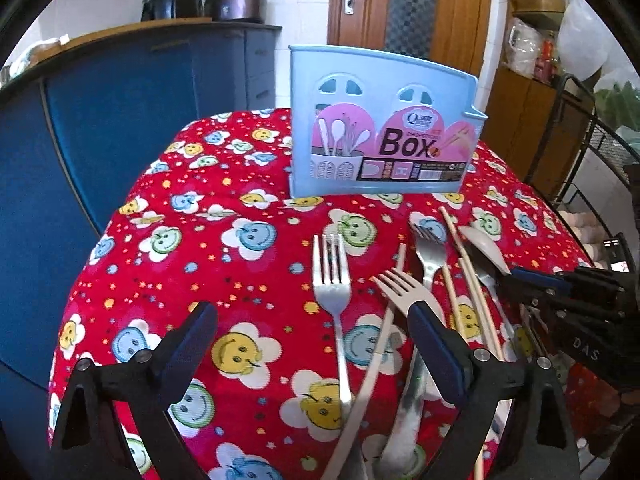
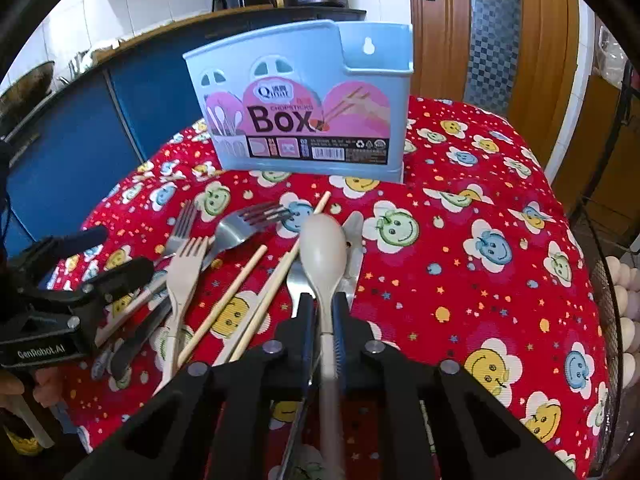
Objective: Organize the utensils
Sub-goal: 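Lower the right tool onto the wooden spoon and close on its handle, then close the left tool on a metal fork while the right tool holds the wooden spoon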
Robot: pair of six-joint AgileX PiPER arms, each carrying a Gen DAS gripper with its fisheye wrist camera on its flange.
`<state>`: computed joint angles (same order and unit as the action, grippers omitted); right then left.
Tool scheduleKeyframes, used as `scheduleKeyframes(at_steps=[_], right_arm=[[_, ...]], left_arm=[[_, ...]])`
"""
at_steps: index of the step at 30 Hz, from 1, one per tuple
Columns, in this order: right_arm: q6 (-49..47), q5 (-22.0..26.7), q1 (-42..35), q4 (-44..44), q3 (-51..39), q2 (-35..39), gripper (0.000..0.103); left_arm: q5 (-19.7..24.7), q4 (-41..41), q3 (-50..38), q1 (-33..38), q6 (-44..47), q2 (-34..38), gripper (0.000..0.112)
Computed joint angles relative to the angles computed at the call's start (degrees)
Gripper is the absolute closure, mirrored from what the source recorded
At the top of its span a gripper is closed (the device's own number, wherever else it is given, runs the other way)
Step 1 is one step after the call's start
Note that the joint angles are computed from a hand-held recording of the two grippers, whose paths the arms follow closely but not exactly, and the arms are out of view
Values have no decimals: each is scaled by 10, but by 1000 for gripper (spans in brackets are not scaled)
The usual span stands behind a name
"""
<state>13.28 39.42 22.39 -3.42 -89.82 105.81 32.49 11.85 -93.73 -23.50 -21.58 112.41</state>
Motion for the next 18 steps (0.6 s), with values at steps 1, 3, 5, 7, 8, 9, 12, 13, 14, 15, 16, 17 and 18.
scheduleKeyframes(at_steps=[1,3,5,7,8,9,12,13,14,15,16,17,18], right_arm=[[-12,-4,-4,14,4,-3,94],[-27,-8,-10,38,10,-7,94],[-43,-18,-18,63,21,-16,94],[-59,-30,-26,86,32,-26,94],[-65,-33,-29,94,35,-29,94],[-72,-37,-34,103,39,-34,94],[-91,-34,-44,124,43,-43,94],[-100,-34,-47,133,46,-46,94],[-105,-35,-49,137,49,-49,94],[-110,-37,-52,141,54,-52,94],[-118,-38,-55,149,57,-55,94],[-124,-40,-57,156,62,-57,94],[-129,-41,-59,162,65,-59,94]], left_arm=[[1,-9,0,-1,8,-2,19],[2,-15,0,-4,14,-4,20],[5,-15,-2,-11,17,-6,20],[8,-18,-3,-16,20,-8,21],[9,-25,-5,-18,25,-8,22],[11,-30,-6,-20,27,-9,22],[20,-50,-12,-26,37,-7,26],[25,-56,-16,-29,39,-6,29],[32,-62,-22,-31,41,-2,32],[38,-66,-27,-33,42,0,33],[44,-76,-33,-35,46,4,33],[49,-86,-37,-37,51,7,34],[54,-90,-43,-39,52,11,34]])
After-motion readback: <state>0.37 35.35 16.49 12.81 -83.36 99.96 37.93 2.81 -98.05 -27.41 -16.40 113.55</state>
